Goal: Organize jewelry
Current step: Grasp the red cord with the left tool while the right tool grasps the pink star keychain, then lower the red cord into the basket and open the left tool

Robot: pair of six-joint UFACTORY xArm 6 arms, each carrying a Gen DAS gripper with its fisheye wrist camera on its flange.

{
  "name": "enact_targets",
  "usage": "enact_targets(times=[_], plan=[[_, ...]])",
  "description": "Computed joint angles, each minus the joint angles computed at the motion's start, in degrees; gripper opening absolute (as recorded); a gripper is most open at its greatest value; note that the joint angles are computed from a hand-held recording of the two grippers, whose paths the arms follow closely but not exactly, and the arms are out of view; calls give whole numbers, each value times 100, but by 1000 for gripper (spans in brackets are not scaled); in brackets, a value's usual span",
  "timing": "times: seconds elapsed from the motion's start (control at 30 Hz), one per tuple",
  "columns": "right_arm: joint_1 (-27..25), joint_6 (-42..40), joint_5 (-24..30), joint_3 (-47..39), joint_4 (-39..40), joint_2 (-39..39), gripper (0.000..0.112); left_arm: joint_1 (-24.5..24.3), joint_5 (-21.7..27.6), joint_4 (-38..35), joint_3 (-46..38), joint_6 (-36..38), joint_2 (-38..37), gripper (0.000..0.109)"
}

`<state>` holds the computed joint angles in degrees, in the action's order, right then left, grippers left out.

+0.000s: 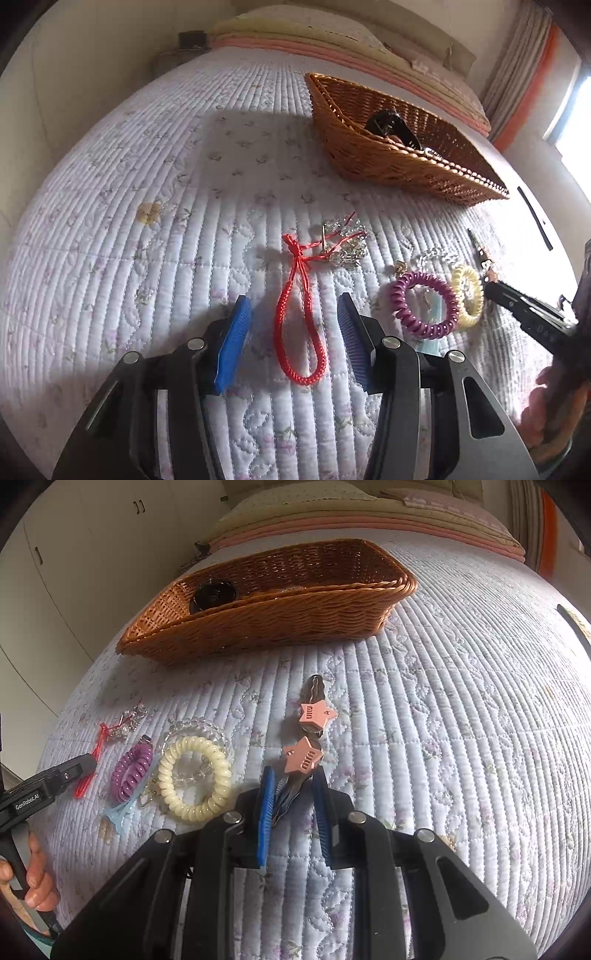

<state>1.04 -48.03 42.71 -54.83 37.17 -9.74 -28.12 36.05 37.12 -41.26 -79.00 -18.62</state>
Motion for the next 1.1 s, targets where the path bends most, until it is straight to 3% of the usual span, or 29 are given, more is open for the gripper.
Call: enact_targets(times=[0.07,0.17,0.23,0.33,0.47,0.63,0.73,0.87,1.1], plan=[[117,174,-201,48,-202,0,19,-239,666,194,-381,37,305,42],[225,264,-431,142,-373,-63,14,-442,1010,429,-580,63,432,6],[224,68,-461,244,-262,-182,10,-411,834,484,-444,41,283,6],[33,-577,-93,313,402,-421,10,-291,-18,845,50,-274,-230,6],[-114,-927,112,376,711,-724,10,-383,-372,1422,166,-660,-628,6],[-173,-1091,345,-43,1134,-762,10,-443,-282,1769,-363,-521,-538,6],[-98,-1035,301,-581,1209,-428,10,-269,-382,1800,-887,-225,-169,6],[84,-745,270,-1522,1134,333,10,214,-973,1538,-1610,236,499,6],[293,337,942,-3764,468,2279,11,742,-1353,395,-2889,1382,1929,6]])
